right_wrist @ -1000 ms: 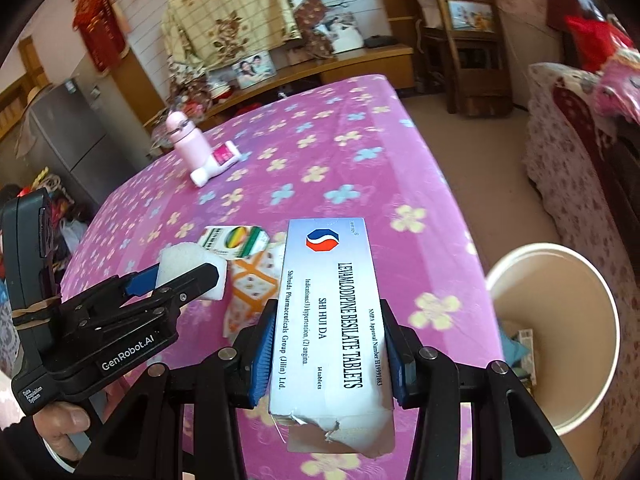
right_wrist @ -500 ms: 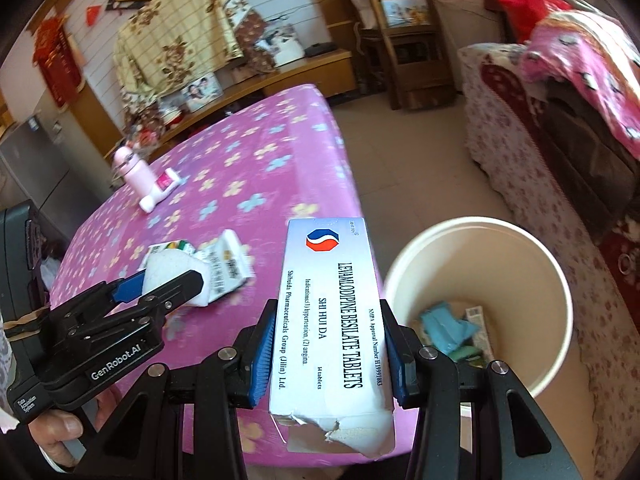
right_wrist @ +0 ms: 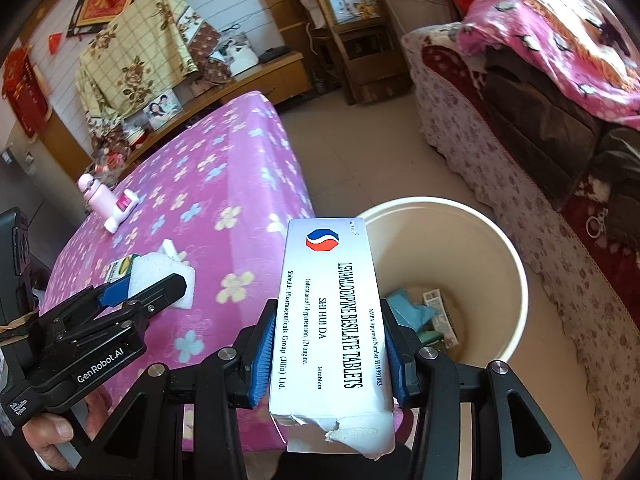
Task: Collect trash
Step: 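Hold the sponge and medicine box over the bucket and open both tools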
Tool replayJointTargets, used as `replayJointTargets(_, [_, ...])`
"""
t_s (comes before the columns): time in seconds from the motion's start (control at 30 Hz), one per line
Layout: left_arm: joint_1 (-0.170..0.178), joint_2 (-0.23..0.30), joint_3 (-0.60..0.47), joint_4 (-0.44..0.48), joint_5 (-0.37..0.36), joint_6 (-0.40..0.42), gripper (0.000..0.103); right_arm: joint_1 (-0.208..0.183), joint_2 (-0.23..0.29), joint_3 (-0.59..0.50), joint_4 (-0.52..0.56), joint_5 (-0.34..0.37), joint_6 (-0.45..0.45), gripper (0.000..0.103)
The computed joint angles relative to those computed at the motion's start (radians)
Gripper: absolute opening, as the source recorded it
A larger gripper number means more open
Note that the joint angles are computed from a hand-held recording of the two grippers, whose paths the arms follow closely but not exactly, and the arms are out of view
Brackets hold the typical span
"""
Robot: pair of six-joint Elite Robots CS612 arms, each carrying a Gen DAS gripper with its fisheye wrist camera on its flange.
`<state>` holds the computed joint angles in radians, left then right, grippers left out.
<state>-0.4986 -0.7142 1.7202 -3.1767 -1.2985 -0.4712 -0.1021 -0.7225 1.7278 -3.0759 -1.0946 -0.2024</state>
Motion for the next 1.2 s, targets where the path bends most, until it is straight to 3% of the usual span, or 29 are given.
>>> replayJointTargets(0.67, [-0.004,0.068,-0.109,0.064,-0.128,0.031,0.049,-0.042,0.053,-0.049,0.055,-0.038,0.063,0.045])
replayJointTargets(1.2, [-0.005,0.1,-0.163,0.101,-0.171,0.039,0.051,-0.054,0.083,-0.087,0.106,-0.068,0.087,0.045])
